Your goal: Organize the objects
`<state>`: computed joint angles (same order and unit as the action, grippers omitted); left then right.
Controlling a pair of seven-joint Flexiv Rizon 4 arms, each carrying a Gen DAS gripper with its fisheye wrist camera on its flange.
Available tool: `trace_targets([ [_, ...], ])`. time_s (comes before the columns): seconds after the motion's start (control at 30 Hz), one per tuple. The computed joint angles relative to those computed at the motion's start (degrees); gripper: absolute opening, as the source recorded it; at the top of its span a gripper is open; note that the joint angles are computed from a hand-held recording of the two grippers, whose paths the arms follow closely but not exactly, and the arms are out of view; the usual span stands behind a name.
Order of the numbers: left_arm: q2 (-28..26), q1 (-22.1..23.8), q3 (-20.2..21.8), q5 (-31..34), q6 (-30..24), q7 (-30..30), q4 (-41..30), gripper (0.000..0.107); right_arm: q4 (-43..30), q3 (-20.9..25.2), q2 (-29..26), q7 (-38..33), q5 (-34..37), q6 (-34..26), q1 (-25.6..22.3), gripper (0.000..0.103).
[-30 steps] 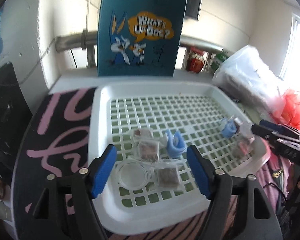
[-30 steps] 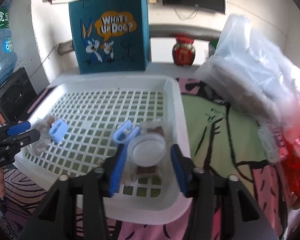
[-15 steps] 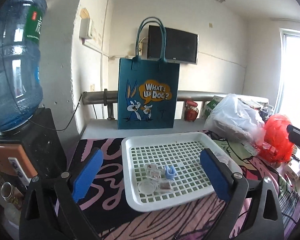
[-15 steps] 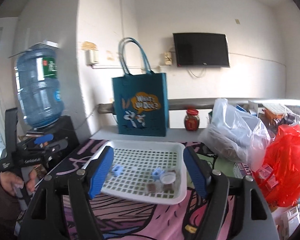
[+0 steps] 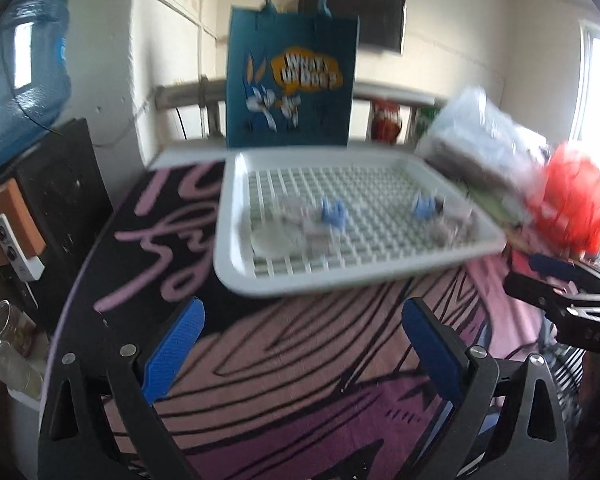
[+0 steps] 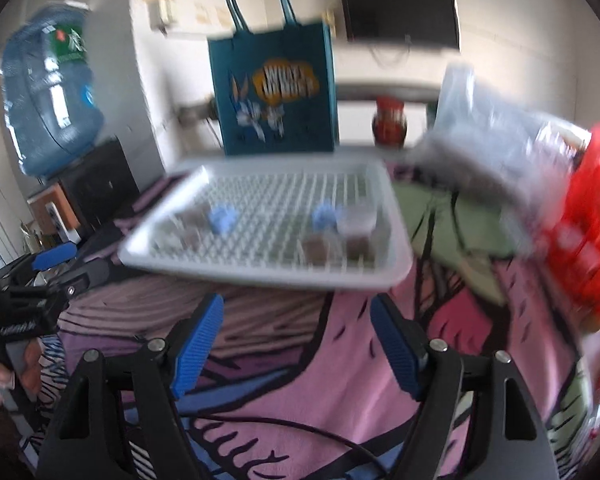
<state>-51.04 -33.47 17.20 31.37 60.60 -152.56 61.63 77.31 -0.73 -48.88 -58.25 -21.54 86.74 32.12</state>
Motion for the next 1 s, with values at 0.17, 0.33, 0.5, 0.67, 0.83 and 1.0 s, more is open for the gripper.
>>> trace_targets([
  [0.17,-2.2,2.1,-3.4,-3.4,-4.0,5.8,-2.5,0.1,-3.5,0.8,-2.3,0.1,-0.3,-7.0,-0.1,0.076],
  [0.33,-3.5,3.2,-4.9,-6.3,-6.0,10.1,-4.3,0.1,-5.8,0.9,-3.3,-0.2,-1.1,-12.3,0.3,0.076],
  [0.5,-5.4,4.5,-7.0,-10.1,-9.8,15.2,-7.0,0.1,-8.3,2.5,-4.5,-2.3,-1.2,-17.4,-0.1,0.076],
  [0.67,-5.9,4.8,-7.5,-12.1,-11.2,16.8,-7.5,0.1,-8.6,2.6,-4.5,-2.7,-0.5,-18.3,-0.1,0.076],
  [0.83,-6.1,4.7,-7.2,-12.8,-11.5,17.2,-7.7,0.1,-8.6,2.5,-4.5,-2.9,-0.3,-18.3,-0.1,0.076],
  [1.0,-6.1,4.9,-7.2,-13.3,-11.8,17.4,-7.7,0.103,-8.9,2.2,-4.6,-2.6,-0.2,-18.9,0.1,0.082],
])
